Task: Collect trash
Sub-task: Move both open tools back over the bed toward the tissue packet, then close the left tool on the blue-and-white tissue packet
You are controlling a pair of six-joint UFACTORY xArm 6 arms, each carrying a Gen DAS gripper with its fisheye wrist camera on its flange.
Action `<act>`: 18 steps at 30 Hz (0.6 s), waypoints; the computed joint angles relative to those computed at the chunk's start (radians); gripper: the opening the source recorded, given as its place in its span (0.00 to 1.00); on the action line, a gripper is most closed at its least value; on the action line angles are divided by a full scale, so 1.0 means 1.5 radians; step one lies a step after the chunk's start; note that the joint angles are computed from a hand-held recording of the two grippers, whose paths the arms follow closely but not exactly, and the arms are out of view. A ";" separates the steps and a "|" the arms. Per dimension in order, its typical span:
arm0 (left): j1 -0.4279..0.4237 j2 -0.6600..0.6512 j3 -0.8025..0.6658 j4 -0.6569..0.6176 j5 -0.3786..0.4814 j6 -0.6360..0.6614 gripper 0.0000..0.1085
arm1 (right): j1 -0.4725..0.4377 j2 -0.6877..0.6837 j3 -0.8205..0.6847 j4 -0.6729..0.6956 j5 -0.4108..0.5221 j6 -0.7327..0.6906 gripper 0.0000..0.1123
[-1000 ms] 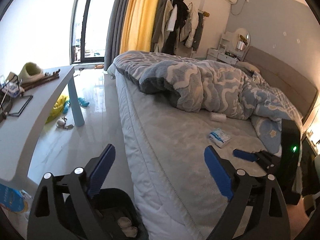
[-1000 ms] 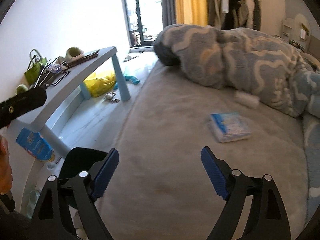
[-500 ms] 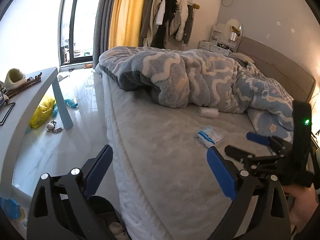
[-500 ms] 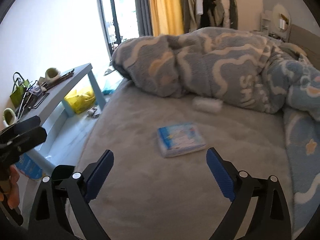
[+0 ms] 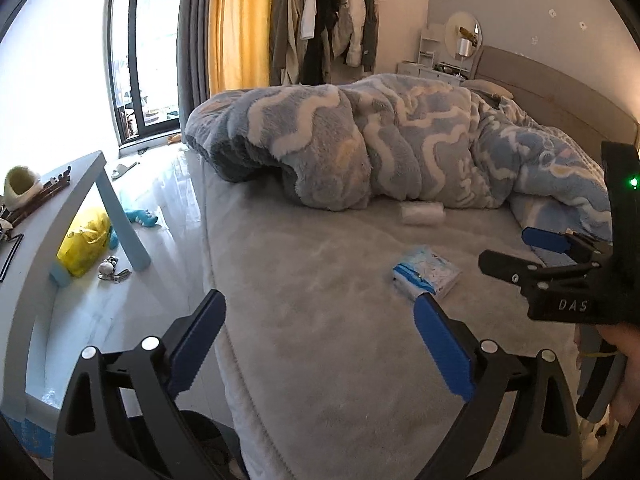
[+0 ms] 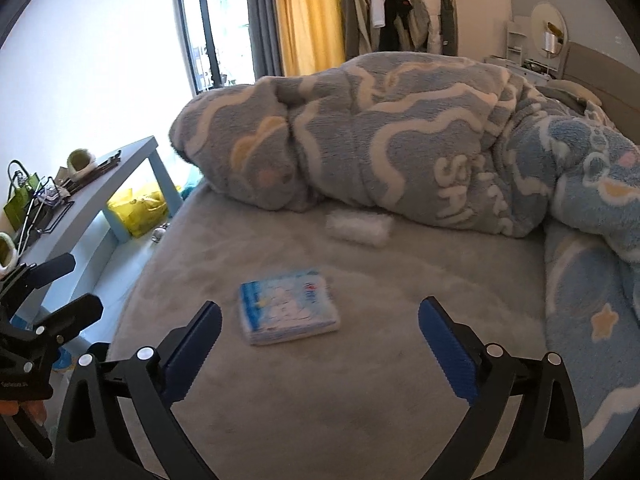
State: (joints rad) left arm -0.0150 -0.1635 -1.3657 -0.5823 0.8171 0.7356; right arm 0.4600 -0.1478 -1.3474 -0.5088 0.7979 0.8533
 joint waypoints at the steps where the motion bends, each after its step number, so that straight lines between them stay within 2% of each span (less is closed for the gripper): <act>1: -0.002 0.004 -0.003 0.001 -0.002 -0.002 0.89 | -0.006 -0.001 0.002 0.005 -0.002 -0.002 0.89; 7: -0.026 0.028 -0.022 0.013 0.010 -0.002 0.90 | -0.046 -0.003 0.018 0.046 -0.028 -0.026 0.89; 16: -0.050 0.074 -0.061 -0.026 0.076 0.033 0.89 | -0.083 0.028 -0.001 0.086 -0.035 -0.076 0.89; 18: -0.057 0.080 -0.063 -0.023 0.064 0.029 0.89 | -0.093 0.034 -0.005 0.097 -0.039 -0.085 0.89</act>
State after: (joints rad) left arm -0.1009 -0.0440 -1.4599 -0.6175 0.9135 0.7790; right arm 0.3208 -0.0965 -1.3542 -0.3635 0.7399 0.7256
